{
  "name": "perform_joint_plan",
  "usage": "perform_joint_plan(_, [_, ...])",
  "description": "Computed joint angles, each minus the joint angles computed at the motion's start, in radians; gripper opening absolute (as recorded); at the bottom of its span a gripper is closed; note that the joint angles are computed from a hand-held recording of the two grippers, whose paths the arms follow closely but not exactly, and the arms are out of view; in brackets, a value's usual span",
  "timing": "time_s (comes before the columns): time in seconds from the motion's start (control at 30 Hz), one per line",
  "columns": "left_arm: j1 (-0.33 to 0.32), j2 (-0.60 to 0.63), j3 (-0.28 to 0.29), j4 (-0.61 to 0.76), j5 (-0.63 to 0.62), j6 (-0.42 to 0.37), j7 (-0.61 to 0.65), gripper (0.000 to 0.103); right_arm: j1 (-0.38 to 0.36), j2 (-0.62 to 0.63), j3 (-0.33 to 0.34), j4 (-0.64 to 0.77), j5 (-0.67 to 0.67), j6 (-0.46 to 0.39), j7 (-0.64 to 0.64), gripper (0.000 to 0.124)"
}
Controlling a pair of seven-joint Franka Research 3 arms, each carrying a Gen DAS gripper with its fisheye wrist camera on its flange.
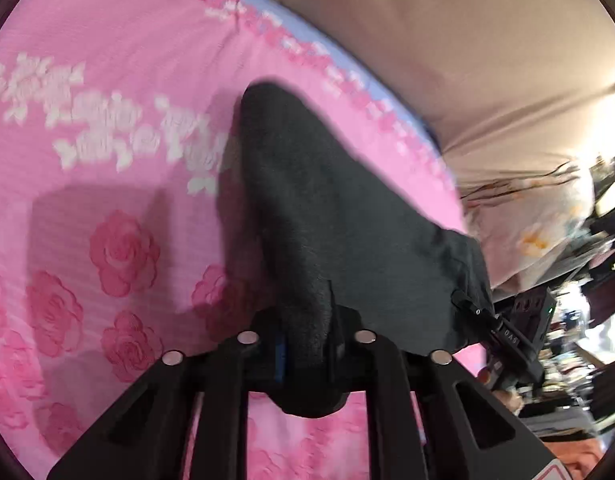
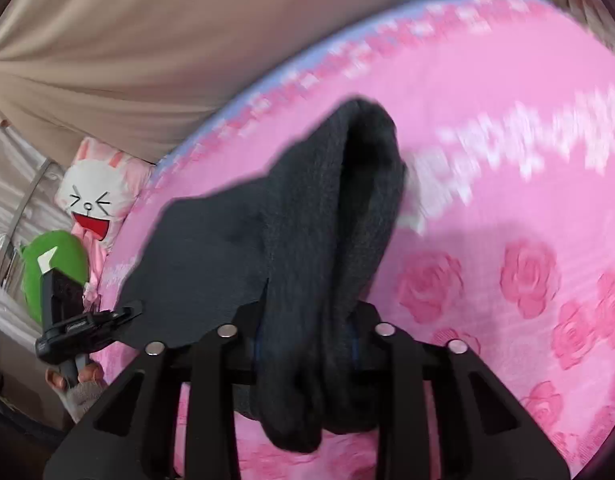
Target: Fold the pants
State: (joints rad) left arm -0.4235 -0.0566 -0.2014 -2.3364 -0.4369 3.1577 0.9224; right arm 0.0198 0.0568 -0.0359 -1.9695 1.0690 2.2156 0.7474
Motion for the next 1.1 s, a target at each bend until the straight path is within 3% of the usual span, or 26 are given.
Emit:
perform_joint_plan(0.07, [0.035,-0.076,-0.025,-0.022,0.084,-0.052,-0.054,0.008,-0.022,-0.065,-0.015,-0.026,0.024,-0.076,-0.002,0.024])
perform_joint_plan(0.13, [-0.019,-0.135,0.019,-0.033,0.047,-0.149,-0.028,0.009,-0.021,-0.119,-0.036,-0.083,-0.008,-0.096,0.012,0.029])
perform_joint_plan(0.17, [-0.028,-0.148,0.025,-0.043,0.052,-0.194,-0.041,0.012,-0.013,-0.131,-0.035,-0.108,-0.057,-0.073,0.026,0.033])
perform_joint_plan(0.23, [0.027,-0.139,-0.025,-0.043,0.187,-0.322,-0.161,0.014,0.001,-0.153,-0.005,-0.195,-0.207,0.053,0.076,0.047])
perform_joint_plan(0.27, [0.054,-0.132,-0.053,-0.053,0.265,-0.347,-0.232,0.019,0.01,-0.158,-0.021,-0.229,-0.213,0.086,0.075,0.051])
perform_joint_plan(0.3, [0.065,-0.151,-0.07,-0.083,0.299,-0.316,-0.29,0.021,0.009,-0.174,-0.039,-0.247,-0.152,0.083,0.057,0.052])
perform_joint_plan(0.33, [0.063,-0.173,-0.067,-0.101,0.314,-0.301,-0.316,0.02,0.009,-0.205,-0.044,-0.263,-0.131,0.117,0.071,0.048])
perform_joint_plan(0.4, [0.165,-0.245,-0.153,-0.095,0.523,-0.317,-0.491,0.017,0.026,-0.264,-0.038,-0.289,-0.092,0.224,0.018,0.036])
perform_joint_plan(0.47, [0.264,-0.281,-0.232,-0.039,0.73,-0.346,-0.622,0.017,0.068,-0.284,-0.057,-0.257,-0.043,0.206,-0.06,0.014])
perform_joint_plan(0.53, [0.286,-0.24,-0.24,0.017,0.822,-0.303,-0.644,0.021,0.102,-0.26,-0.06,-0.212,-0.009,0.167,-0.125,0.009])
perform_joint_plan(0.57, [0.295,-0.181,-0.244,0.071,0.86,-0.305,-0.656,0.021,0.114,-0.23,-0.046,-0.191,-0.011,0.188,-0.14,0.009])
perform_joint_plan(0.63, [0.278,-0.065,-0.229,0.153,0.889,-0.325,-0.638,0.021,0.188,-0.132,-0.068,-0.142,-0.103,0.28,-0.074,0.007])
perform_joint_plan(0.67, [0.236,0.001,-0.191,0.202,0.921,-0.37,-0.653,0.021,0.184,-0.055,-0.054,-0.113,-0.178,0.342,-0.014,0.003])
perform_joint_plan(0.7, [0.224,0.083,-0.187,0.27,0.946,-0.469,-0.661,0.021,0.146,-0.013,-0.02,-0.092,-0.182,0.349,0.015,0.0])
perform_joint_plan(0.73, [0.247,0.13,-0.217,0.306,0.941,-0.531,-0.66,0.019,0.087,-0.006,0.017,-0.074,-0.117,0.3,0.007,0.0])
perform_joint_plan(0.77, [0.242,0.152,-0.213,0.313,0.936,-0.537,-0.667,0.017,0.061,-0.023,0.021,-0.067,-0.117,0.246,0.057,0.0])
perform_joint_plan(0.8, [0.202,0.14,-0.177,0.313,1.001,-0.535,-0.717,0.017,0.071,-0.062,0.009,-0.089,-0.102,0.248,0.04,0.001])
perform_joint_plan(0.9, [0.17,0.118,-0.152,0.313,0.999,-0.554,-0.702,0.017,0.09,-0.181,-0.002,-0.182,-0.068,0.267,-0.069,0.006])
perform_joint_plan(0.93, [0.158,0.125,-0.141,0.324,0.994,-0.566,-0.689,0.017,0.092,-0.183,-0.008,-0.192,-0.093,0.249,-0.067,0.005])
perform_joint_plan(1.0, [0.127,0.135,-0.122,0.333,0.997,-0.592,-0.696,0.017,0.082,-0.13,0.011,-0.212,-0.191,0.306,-0.017,0.0])
perform_joint_plan(1.07, [0.093,0.138,-0.102,0.342,1.019,-0.623,-0.716,0.017,0.089,-0.155,-0.01,-0.224,-0.154,0.273,0.023,0.001])
perform_joint_plan(1.1, [0.075,0.136,-0.096,0.35,1.034,-0.661,-0.723,0.017,0.091,-0.202,-0.014,-0.25,-0.142,0.271,0.002,0.008])
